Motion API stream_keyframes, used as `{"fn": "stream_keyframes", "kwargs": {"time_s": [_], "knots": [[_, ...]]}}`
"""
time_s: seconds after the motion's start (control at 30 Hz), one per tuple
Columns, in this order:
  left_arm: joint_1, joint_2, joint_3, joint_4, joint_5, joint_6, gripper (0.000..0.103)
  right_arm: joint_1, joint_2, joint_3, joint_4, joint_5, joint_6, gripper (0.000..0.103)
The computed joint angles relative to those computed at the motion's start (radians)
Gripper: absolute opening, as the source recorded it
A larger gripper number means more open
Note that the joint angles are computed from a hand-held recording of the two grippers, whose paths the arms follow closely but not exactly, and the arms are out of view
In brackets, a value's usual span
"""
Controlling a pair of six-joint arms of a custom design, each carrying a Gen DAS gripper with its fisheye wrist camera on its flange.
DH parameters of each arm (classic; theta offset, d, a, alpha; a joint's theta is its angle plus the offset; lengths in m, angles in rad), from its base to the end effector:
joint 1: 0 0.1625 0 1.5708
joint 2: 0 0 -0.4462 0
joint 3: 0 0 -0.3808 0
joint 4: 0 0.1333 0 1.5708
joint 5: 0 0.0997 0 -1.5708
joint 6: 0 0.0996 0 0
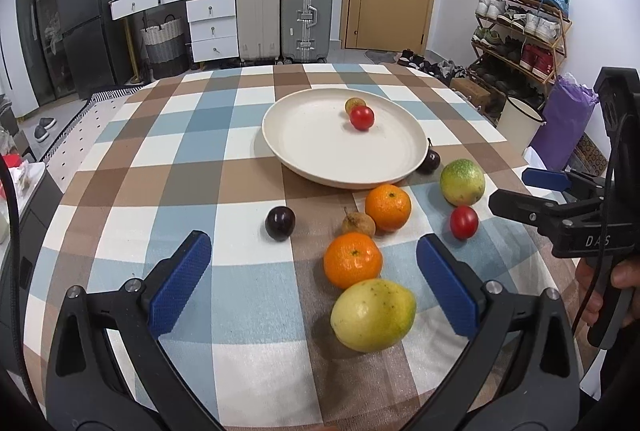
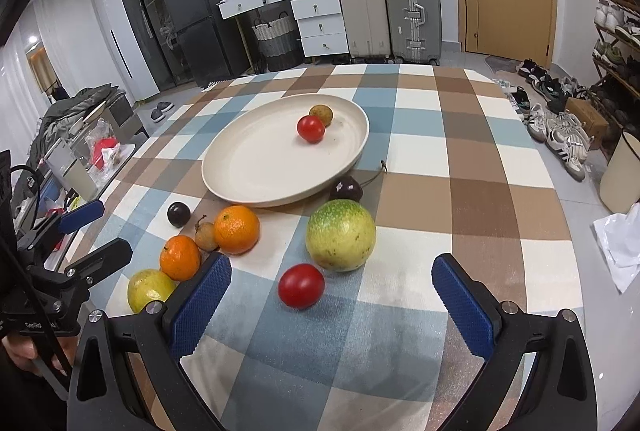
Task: Organize fruits
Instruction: 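Withdraw both tools from the plate back toward the remaining fruits, then grasp the large yellow pomelo with the left tool while the right tool grasps another red tomato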
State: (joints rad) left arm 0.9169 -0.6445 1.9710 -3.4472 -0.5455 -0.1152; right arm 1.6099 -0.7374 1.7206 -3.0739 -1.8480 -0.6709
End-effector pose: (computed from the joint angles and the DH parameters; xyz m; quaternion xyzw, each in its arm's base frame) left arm -0.1677 -0.5780 0.0691 0.0948 0.8439 -0.3964 0.3488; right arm 0.1324 -0.6708 0.1120 0.2994 -0.9098 0.2005 0.2060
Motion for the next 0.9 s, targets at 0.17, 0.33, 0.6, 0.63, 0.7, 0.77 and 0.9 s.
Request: {"fn": "stream_keyframes", "kwargs": {"time_s": [0.17, 0.33, 0.6, 0.63, 0.7, 0.77, 0.9], "knots": [[0.004, 0.002, 0.012, 0.017, -0.009, -0.030, 0.102, -0.006, 0.003, 0.002, 0.018, -0.002, 0.010, 0.102], [0.014, 0.001, 0.022, 0.047, -0.029, -0.072, 0.102, -0.009, 0.009, 0.005, 0.025, -0.006, 0.009, 0.102], [0.018, 0.009, 0.028, 0.064, -0.044, -0.090, 0.102, -0.013, 0.017, 0.006, 0.039, -0.011, 0.009, 0.102], [0.019, 0.009, 0.028, 0.073, -0.046, -0.098, 0.102, -0.013, 0.018, 0.006, 0.040, -0.013, 0.009, 0.102], [0.020, 0.010, 0.030, 0.084, -0.052, -0.110, 0.102, -0.016, 0.022, 0.004, 0.047, -0.013, 0.009, 0.102], [0.021, 0.011, 0.031, 0.095, -0.056, -0.119, 0.102, -0.016, 0.025, 0.005, 0.048, -0.013, -0.004, 0.102], [0.021, 0.013, 0.032, 0.105, -0.063, -0.125, 0.102, -0.016, 0.037, -0.002, 0.064, -0.016, -0.010, 0.097]]}}
